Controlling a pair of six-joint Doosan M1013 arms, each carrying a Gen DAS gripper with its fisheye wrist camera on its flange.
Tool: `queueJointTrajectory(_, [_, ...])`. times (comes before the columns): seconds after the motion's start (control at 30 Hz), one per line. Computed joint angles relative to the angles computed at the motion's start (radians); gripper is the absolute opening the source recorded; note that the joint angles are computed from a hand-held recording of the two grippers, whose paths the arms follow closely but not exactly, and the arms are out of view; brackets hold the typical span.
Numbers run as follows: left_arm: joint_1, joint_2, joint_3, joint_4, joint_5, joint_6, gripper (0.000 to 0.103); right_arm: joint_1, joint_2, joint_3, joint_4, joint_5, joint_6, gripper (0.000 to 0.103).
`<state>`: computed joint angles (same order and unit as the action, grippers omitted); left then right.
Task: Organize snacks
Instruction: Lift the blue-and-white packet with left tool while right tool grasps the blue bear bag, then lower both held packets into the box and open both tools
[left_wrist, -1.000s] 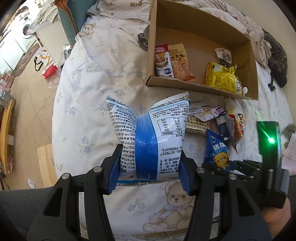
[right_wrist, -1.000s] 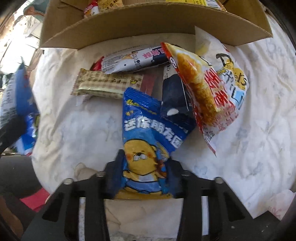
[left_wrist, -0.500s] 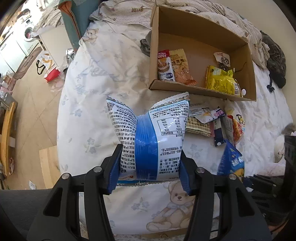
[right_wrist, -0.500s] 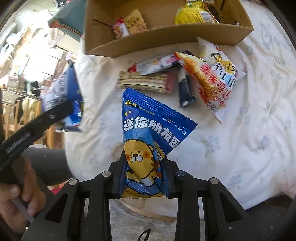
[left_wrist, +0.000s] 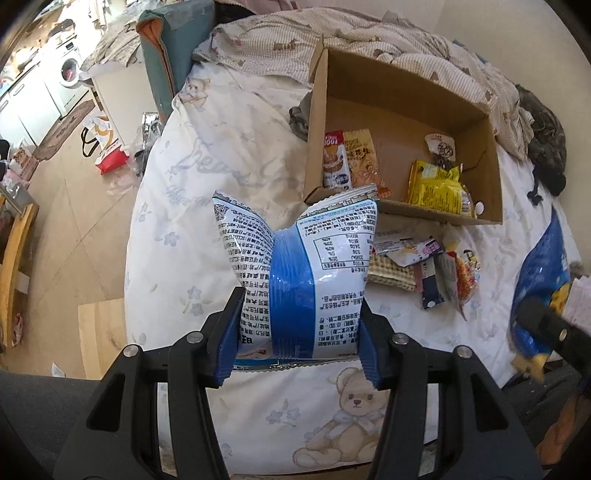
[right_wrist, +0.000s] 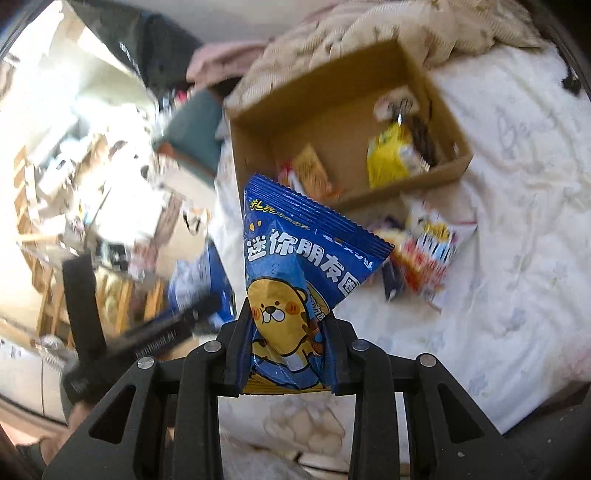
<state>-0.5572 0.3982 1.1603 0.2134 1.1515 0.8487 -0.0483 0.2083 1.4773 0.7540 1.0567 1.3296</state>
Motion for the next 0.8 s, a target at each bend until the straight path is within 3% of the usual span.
queueJointTrajectory(0.43, [-0.026,-0.014,-0.012,0.117,-0.078,-0.015,0.05,-0.022,-0.012,-0.029,0.005,-0.049,-0.019,0.033])
queueJointTrajectory(0.6, [-0.015,0.008,-0.075,0.09,-0.085,0.021,0.05,-0.023,0.022,-0.082,-0.008,-0.06,-0.009,0.033])
queueJointTrajectory(0.8, [0.0,0.081,-0.2,0.071,-0.04,0.099,0.05,-0.02,0.077,-0.15,-0.043,-0.058,0.02,0.033])
